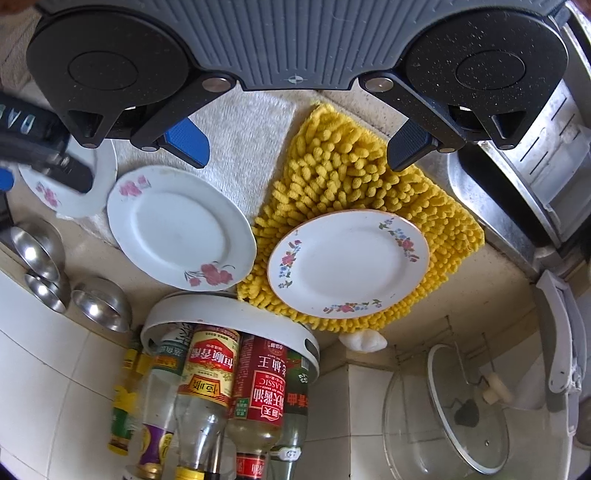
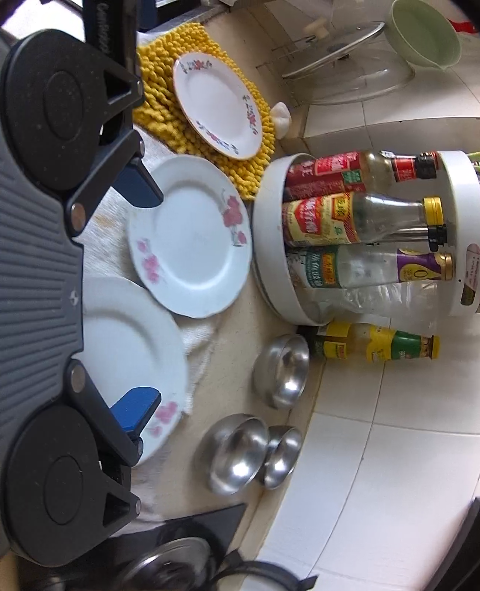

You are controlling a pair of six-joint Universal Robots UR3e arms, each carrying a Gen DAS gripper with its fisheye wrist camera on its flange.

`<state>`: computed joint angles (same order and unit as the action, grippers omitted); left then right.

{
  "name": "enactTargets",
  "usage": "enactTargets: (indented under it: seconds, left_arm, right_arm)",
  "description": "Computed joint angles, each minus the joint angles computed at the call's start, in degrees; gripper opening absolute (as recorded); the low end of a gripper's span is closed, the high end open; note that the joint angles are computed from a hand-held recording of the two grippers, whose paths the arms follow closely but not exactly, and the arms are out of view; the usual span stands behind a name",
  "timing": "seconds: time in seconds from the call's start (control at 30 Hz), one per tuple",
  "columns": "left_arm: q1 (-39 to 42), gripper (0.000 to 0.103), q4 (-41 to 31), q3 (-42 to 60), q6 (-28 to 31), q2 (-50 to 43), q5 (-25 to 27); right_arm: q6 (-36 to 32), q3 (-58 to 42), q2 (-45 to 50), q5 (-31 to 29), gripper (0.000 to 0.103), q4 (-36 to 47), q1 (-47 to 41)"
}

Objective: Organize plates and bowls
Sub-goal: 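Move the right gripper toward the pink-flowered plate on the towel, then grasp the pink-flowered plate rim with the right gripper and tilt it upright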

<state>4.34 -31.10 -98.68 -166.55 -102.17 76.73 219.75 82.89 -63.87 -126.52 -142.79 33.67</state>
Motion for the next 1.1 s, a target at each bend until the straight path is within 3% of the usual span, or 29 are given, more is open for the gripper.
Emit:
enactTargets:
  seconds: [0.17,0.4,0.6,0.73,0.93,1.1]
  left_arm:
    - [-2.9,0.103,0.2,2.6,-4.5,-3.5,3.4]
    - [-6.5,0.103,0.0,6.7,-8.2,-7.4,6.3]
    - [-7.1,0.103,-4.9,13.3,-7.4,-12.6,2.8]
    - [-7.7,0.102,-8.7,20.1,-4.2,-17.2,1.1]
    - [-7.5,0.102,-13.2,27.5,-1.6,-22.0,-1.4]
    - [-7.6,0.102,-16.6,31.9,-2.7,-25.0,-1.8]
  right_arm:
    - [-11.5,5.1,-2.1,7.0,0.103,-8.0,-7.3]
    - [-24.4,5.4,-2.1,18.7,0.103,-10.4,-17.7]
    - [-26.9,-0.5,2.9,27.9,0.103,-6.4,-22.9]
    - [-24.9,-2.7,4.2,32.9,0.099,-3.2,-25.5]
    - [-25.4,-9.5,9.5,36.5,0.095,0.2,-26.8]
    - [-26.5,-15.1,13.3,39.9,0.091,5.0,-27.9]
